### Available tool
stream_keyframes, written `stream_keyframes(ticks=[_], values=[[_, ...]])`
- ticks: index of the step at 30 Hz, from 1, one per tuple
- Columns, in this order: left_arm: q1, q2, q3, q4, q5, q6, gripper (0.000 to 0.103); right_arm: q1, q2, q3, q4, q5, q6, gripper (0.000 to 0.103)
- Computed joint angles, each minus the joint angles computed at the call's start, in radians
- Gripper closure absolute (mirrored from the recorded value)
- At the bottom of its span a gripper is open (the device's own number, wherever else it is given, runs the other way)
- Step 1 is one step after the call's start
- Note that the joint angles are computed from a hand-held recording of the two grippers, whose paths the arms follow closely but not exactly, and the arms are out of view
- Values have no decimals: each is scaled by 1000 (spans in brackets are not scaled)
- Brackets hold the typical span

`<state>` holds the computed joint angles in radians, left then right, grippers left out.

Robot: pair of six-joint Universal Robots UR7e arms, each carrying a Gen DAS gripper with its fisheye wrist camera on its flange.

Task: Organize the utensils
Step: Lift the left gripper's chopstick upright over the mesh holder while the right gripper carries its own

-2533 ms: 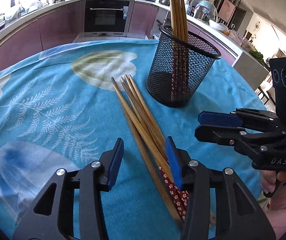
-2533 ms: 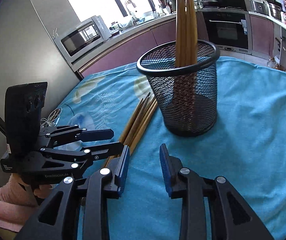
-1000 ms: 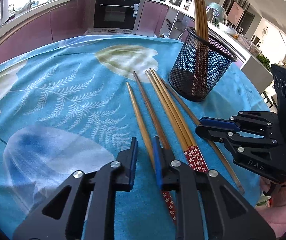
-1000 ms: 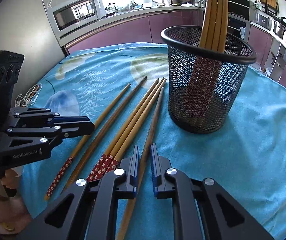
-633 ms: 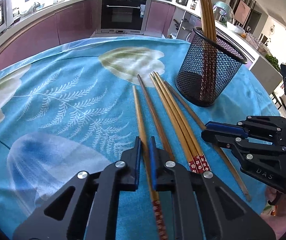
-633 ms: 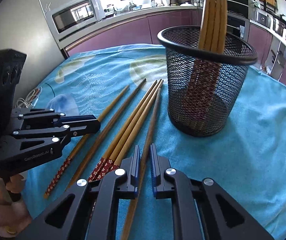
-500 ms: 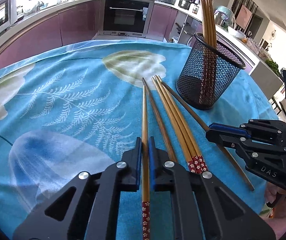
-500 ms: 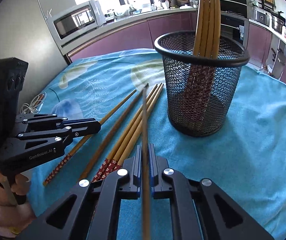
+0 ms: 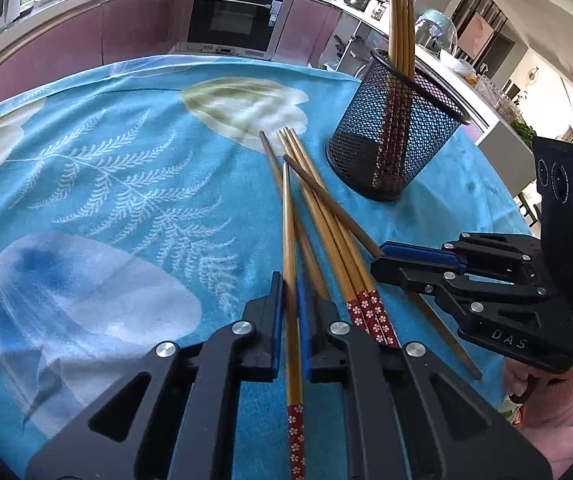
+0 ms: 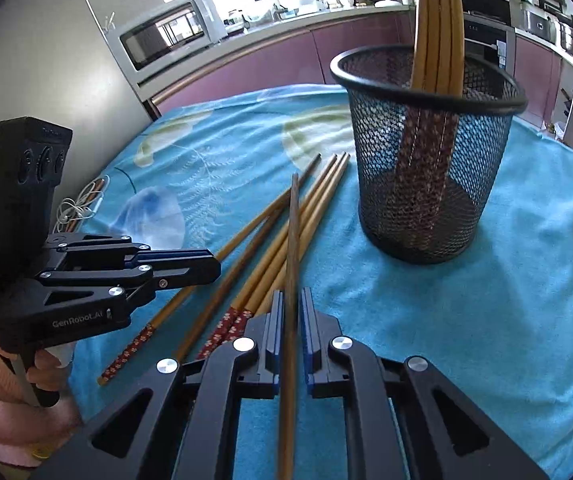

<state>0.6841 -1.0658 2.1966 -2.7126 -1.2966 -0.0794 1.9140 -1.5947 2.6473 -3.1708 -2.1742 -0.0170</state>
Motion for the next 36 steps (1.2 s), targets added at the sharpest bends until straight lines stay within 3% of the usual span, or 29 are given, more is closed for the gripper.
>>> stream_keyframes(ticks=[10, 26, 36], values=[[-14, 15, -13, -1, 29, 0, 96, 15, -17, 2, -18, 8, -28, 97], [-37, -143, -20, -82, -117, 35, 96, 173, -181, -2, -107, -70, -76, 97], [-76, -147, -57, -146, -141, 36, 96, 194, -197, -40, -181, -95, -156, 97]])
